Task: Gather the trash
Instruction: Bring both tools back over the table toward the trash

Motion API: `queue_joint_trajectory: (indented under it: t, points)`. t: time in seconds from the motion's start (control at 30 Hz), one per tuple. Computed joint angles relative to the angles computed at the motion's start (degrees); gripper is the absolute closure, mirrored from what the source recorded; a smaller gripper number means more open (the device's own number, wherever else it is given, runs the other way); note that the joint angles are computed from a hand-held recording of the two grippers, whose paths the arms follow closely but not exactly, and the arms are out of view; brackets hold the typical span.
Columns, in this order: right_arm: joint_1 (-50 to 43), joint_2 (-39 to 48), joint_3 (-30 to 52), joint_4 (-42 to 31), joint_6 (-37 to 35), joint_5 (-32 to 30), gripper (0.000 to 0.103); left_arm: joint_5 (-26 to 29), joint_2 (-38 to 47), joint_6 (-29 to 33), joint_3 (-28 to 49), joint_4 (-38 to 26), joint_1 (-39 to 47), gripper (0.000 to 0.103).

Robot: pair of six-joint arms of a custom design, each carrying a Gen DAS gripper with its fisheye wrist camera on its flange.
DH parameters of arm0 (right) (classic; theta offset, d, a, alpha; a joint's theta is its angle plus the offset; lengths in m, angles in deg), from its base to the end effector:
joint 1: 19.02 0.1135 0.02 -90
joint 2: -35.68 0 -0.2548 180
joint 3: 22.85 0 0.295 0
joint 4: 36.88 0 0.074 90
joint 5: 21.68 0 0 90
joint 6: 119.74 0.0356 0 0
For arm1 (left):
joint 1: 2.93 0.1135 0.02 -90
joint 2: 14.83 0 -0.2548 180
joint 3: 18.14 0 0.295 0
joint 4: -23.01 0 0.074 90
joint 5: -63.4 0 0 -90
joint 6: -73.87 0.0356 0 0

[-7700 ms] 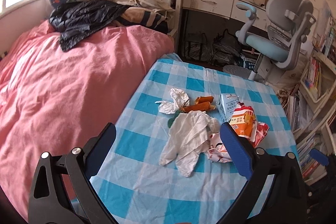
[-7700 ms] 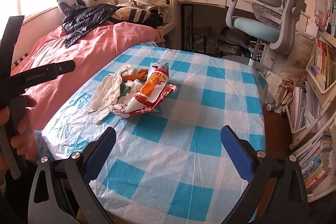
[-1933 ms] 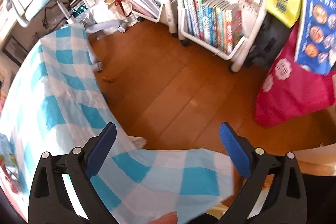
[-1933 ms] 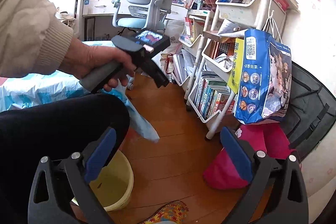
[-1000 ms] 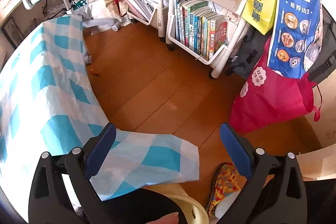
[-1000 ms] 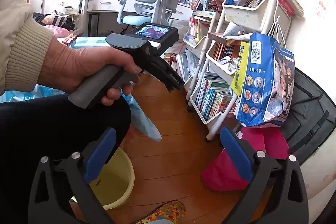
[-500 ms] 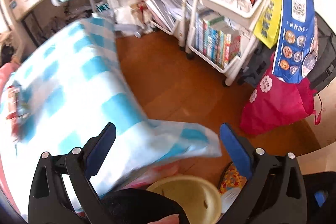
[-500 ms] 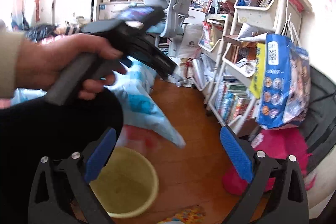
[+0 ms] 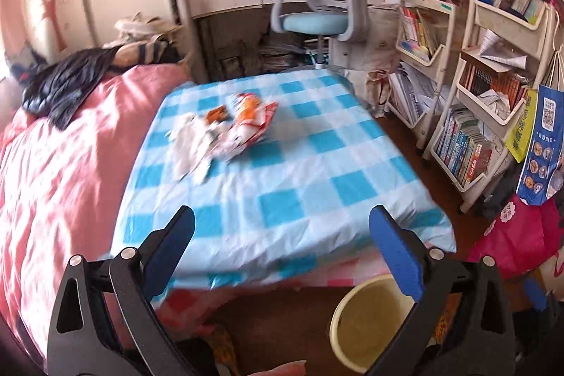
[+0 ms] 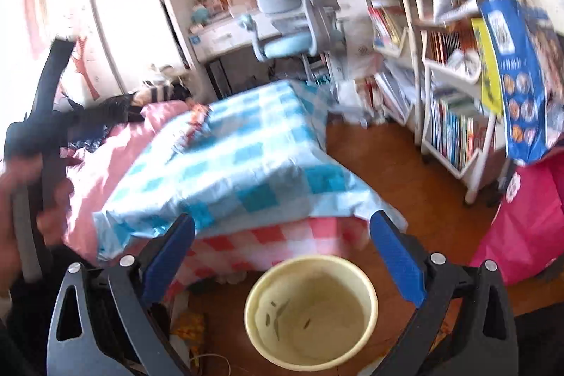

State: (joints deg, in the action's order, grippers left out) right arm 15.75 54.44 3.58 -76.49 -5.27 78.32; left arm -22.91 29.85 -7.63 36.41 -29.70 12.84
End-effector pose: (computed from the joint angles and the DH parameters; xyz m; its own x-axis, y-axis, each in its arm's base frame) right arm 0.1380 0.0882 0.1771 -0.5780 0.0953 -0.8104 -0.2210 0.9378 0.2679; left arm 0.2025 0.0548 0.2688 -0.6805 -0.0389 -0.7317 -0.1266 0.9898 0.0651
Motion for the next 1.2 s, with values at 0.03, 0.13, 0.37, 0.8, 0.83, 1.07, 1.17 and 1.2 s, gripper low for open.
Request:
queue_joint_trajectory:
  t: [0.03, 0.13, 0.37, 0.8, 0.83, 1.07, 1.17, 1.2]
  points:
    - [2.7, 0.0, 0.7, -0.4, 0.0, 3.6, 0.008, 2.5, -2.1, 2.3, -1.3, -1.0, 3.3, 0.007]
    - [10.3, 5.2, 4.0, -0.5, -0.6, 13.3, 0.008, 11.5, -4.6, 10.2, -3.5, -2.3, 13.7, 0.007]
    - [11.5, 20.1, 12.3, 6.8, -15.2, 15.6, 0.008, 20.3, 4.4, 12.4, -3.0, 3.4, 19.6, 0.007]
    - [-1.6, 66.0, 37.3, 28.4, -28.8, -8.1, 0.008, 12.5, 31.7, 5.9, 9.1, 18.7, 15.9, 0.007]
    - [-2.0, 68.6, 39.0, 29.6, -27.5, -9.4, 0.008, 12.1, 33.5, 5.8, 10.3, 19.5, 15.6, 0.007]
    - [-2.1, 73.0, 43.5, 29.6, -19.5, -13.3, 0.008, 12.2, 40.2, 3.6, 16.3, 18.4, 15.3, 0.007]
    - [-1.4, 75.5, 46.3, 31.4, -18.7, -15.6, 0.008, 11.4, 40.8, 3.1, 17.5, 19.0, 14.5, 0.007]
    - [-1.1, 76.5, 47.1, 32.4, -20.3, -15.4, 0.008, 10.2, 41.4, 3.1, 18.0, 19.5, 14.0, 0.007]
